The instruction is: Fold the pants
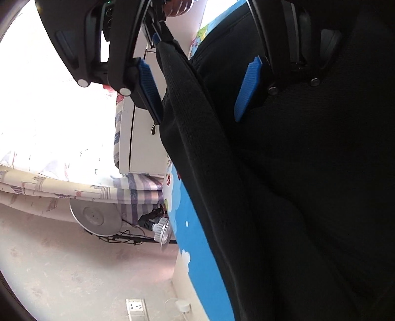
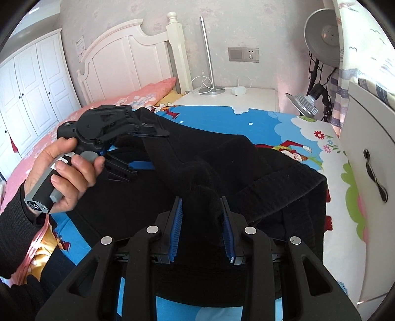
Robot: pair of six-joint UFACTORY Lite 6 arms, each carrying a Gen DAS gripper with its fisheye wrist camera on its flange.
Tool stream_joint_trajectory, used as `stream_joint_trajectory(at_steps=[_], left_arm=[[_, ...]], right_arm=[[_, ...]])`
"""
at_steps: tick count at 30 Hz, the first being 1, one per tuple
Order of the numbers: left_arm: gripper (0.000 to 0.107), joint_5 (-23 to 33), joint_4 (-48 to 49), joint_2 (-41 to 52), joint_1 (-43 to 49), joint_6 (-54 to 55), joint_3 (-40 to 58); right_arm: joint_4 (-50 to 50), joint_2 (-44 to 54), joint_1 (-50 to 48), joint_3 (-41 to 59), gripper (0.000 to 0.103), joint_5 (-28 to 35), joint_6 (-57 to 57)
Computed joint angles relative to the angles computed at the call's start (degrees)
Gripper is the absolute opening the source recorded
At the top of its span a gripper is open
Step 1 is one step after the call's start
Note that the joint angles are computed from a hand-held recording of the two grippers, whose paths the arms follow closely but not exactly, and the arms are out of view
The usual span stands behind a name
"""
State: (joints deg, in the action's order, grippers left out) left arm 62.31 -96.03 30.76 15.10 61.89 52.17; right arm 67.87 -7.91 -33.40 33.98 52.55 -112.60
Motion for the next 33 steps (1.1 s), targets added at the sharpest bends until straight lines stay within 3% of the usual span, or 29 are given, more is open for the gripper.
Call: stream_joint_trajectory(at_steps=[3, 6, 10, 11, 13, 16, 20, 25, 29, 30, 33], left_arm=[[0.067, -2.33, 1.58, -1.82, -5.27, -3.66, 0.29], [0.062, -2.24, 3.67, -2.66, -10.31, -6.14, 0.43], [0.011, -6.60, 8.56, -1.83, -15.46, -8.14, 3.22], [0.009, -6.58, 8.60, -1.28, -15.34, -7.88, 3.19], [0.009, -4.66, 6.39, 0.02, -14.52, -5.87, 3.33], [0.009, -3.53, 4.38, -1.75, -14.41, -3.43, 1.54], [0.009, -3.06, 1.44, -7.12, -16.05, -3.05, -0.97], [0.009, -2.17, -0.43, -9.17, -16.37, -3.79, -1.20], [0.009, -1.21, -1.19, -9.97, -15.36, -2.40, -3.26], [0.009, -1.19, -1.72, -10.05, -15.46, -1.98, -3.80], [0.009, -0.62, -2.92, -10.83, -14.59, 0.92, -6.46]], right_arm=[[0.24, -3.51, -0.31, -3.98, 0.033, -1.36, -1.13], [1.44, -6.33, 0.90, -7.38, 0.033, -4.63, -3.05], [-0.86, -6.89, -1.35, -8.26, 0.035, -4.75, 0.76], [-1.61, -7.20, -2.54, -8.29, 0.041, -4.28, 1.69], [-4.16, -8.74, -8.52, -8.60, 0.099, -0.57, 5.08], [-7.82, -6.95, -17.50, -7.12, 0.099, 8.98, 10.99], [-9.20, 3.68, -19.76, -2.71, 0.099, 16.60, 24.84], [1.19, 17.04, -14.49, -0.44, 0.098, 22.24, 36.59], [11.42, 20.45, -8.12, 0.71, 0.093, 20.29, 39.60], [13.65, 21.37, -6.45, 1.43, 0.083, 19.56, 40.55], [14.76, 22.38, -2.52, 4.03, 0.042, 17.81, 40.17]])
